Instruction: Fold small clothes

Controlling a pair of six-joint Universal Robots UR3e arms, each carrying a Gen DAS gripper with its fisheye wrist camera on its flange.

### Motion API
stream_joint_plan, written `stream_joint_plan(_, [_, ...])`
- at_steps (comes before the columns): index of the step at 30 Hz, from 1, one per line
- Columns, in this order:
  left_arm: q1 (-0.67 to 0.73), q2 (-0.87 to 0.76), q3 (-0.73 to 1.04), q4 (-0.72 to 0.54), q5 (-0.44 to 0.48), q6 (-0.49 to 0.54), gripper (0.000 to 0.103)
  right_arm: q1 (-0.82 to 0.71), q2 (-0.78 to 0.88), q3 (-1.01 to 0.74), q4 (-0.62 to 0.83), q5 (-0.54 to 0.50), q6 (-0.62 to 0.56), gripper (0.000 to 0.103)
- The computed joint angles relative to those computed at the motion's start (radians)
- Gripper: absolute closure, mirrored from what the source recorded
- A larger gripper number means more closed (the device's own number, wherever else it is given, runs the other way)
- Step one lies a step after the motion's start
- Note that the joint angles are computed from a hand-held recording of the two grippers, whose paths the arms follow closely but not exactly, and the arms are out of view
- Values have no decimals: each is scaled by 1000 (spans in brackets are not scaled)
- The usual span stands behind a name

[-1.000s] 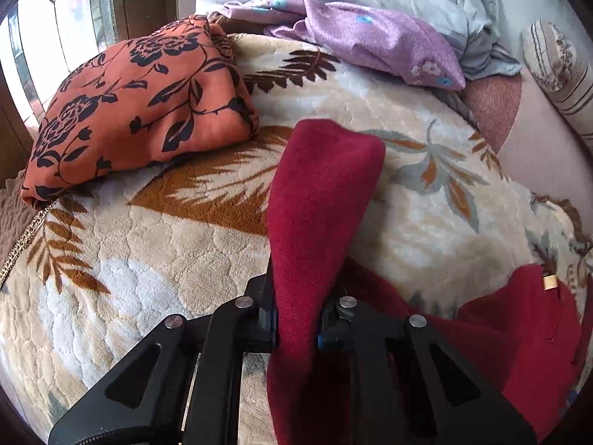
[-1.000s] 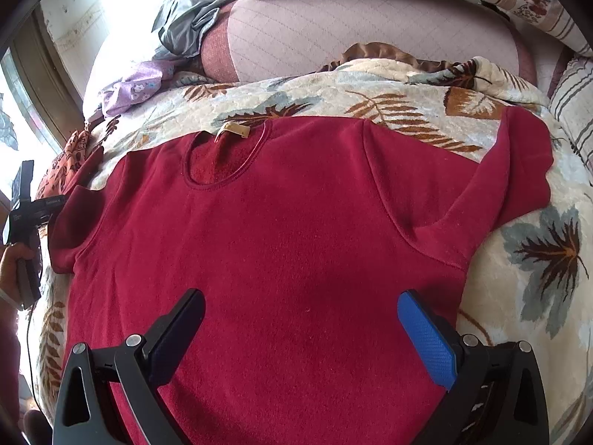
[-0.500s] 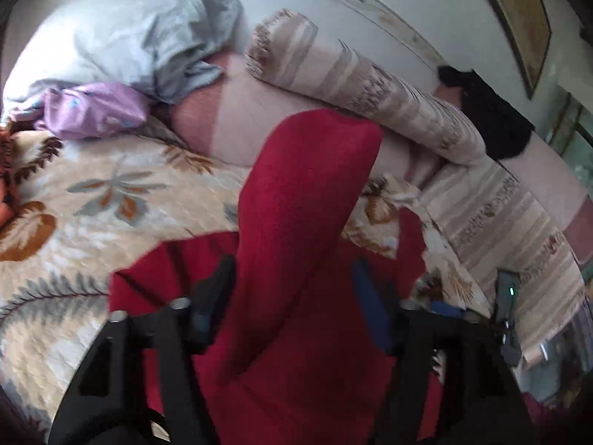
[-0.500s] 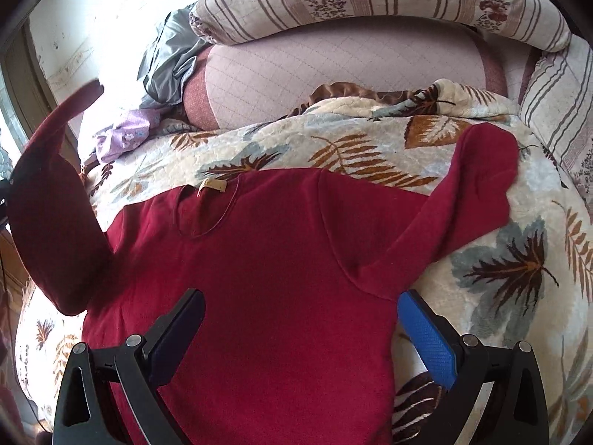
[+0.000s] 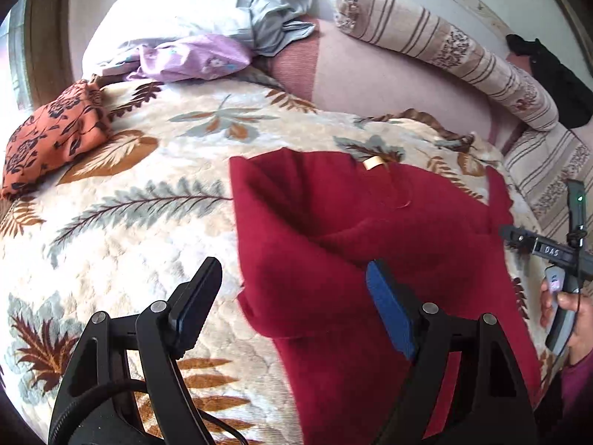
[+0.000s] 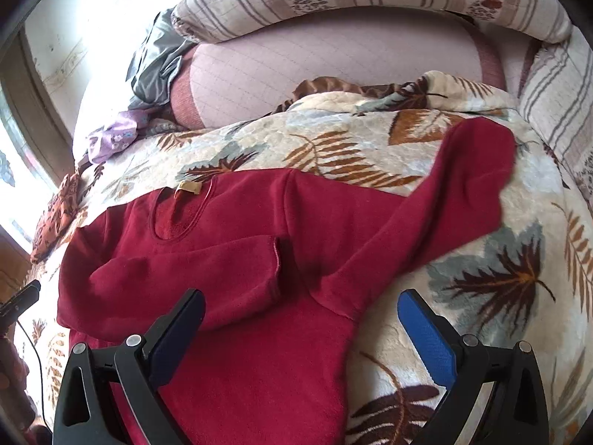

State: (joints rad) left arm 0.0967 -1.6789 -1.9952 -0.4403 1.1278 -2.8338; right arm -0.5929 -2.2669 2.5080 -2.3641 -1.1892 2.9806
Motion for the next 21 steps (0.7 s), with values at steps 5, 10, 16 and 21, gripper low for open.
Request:
stream_joint_plan(5, [8, -89, -16, 85, 26, -21, 22, 231, 384, -104, -337, -182, 106, 1])
stream_joint_plan(10, [25, -132, 9, 67, 18, -29, 22, 387, 711, -258, -438, -286, 79, 39])
stream_joint_plan(16, [26, -143, 15, 71, 15, -49, 22, 398, 683, -258, -441, -322, 31, 98])
stream_joint_plan(21, [16, -139, 14, 74, 26, -41, 22, 303, 470, -165, -422, -281, 35, 98])
